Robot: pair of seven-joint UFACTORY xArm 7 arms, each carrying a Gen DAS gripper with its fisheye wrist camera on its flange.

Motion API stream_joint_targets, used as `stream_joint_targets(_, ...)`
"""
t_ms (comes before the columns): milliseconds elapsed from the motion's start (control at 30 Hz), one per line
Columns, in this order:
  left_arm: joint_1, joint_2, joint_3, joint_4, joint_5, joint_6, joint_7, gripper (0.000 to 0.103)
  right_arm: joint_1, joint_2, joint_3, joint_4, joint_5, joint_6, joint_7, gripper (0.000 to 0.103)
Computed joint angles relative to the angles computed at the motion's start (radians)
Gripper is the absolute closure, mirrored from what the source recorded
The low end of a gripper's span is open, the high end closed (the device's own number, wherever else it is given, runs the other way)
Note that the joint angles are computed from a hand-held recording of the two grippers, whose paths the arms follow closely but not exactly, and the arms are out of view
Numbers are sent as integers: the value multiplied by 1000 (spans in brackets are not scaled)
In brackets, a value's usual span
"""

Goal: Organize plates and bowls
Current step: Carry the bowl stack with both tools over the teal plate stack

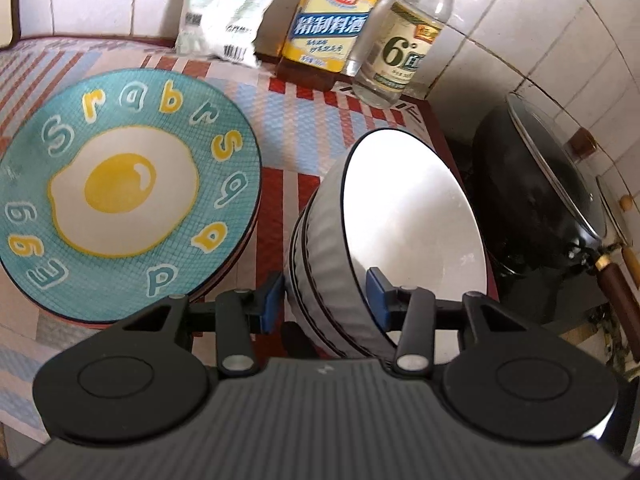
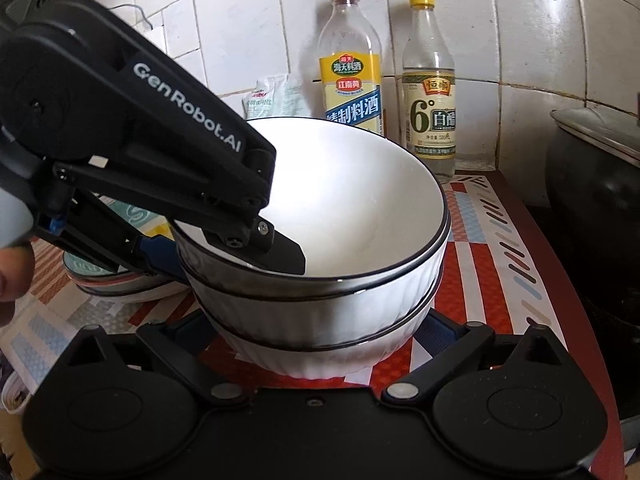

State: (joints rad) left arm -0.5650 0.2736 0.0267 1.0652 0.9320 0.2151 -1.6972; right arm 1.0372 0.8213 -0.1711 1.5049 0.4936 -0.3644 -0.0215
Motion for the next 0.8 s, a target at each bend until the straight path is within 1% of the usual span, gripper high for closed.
stream_joint_targets(67, -6, -6, 6, -3, 30, -7, 1, 60, 15, 1, -12, -4, 17, -16, -2, 0)
stream_joint_targets(133, 6, -11, -2, -8, 26, -20, 20, 60, 38, 0, -35, -5, 49, -16, -17, 0)
stream_joint_targets(300, 36, -51, -30, -31, -54, -36, 118, 60, 134, -13, -138, -7, 141, 16, -51, 0)
stream_joint_targets(367, 47, -79, -43, -45, -88, -29, 156, 60, 156, -26, -163, -9, 156, 32, -61, 0)
stream_joint_targets(433, 49, -116, -45, -61, -81, -22, 155, 60, 186, -41, -199, -10, 168, 57, -64, 0)
stream_joint_targets(467, 50, -136, -46, -69, -57, -14, 134, 60, 209, -45, -227, -7, 174, 69, -59, 0)
stream_joint_targets(500, 55, -157, -51, -77, -31, -1, 115, 60, 221, -48, -242, -4, 170, 72, -50, 0)
stream_joint_targets(567, 84, -203, -75, -101, -32, 10, 142, 60, 234, -53, -262, 10, 150, 80, -39, 0)
stream_joint_targets(633, 123, -240, -96, -127, -84, 4, 196, 60, 241, -52, -276, 34, 125, 95, -22, 0)
stream_joint_targets(700, 161, -274, -111, -153, -139, -2, 253, 60, 259, -30, -312, 79, 102, 121, -2, 0)
stream_joint_targets(800, 210, -320, -130, -187, -182, 6, 330, 60, 245, 12, -318, 172, 58, 163, 42, 0)
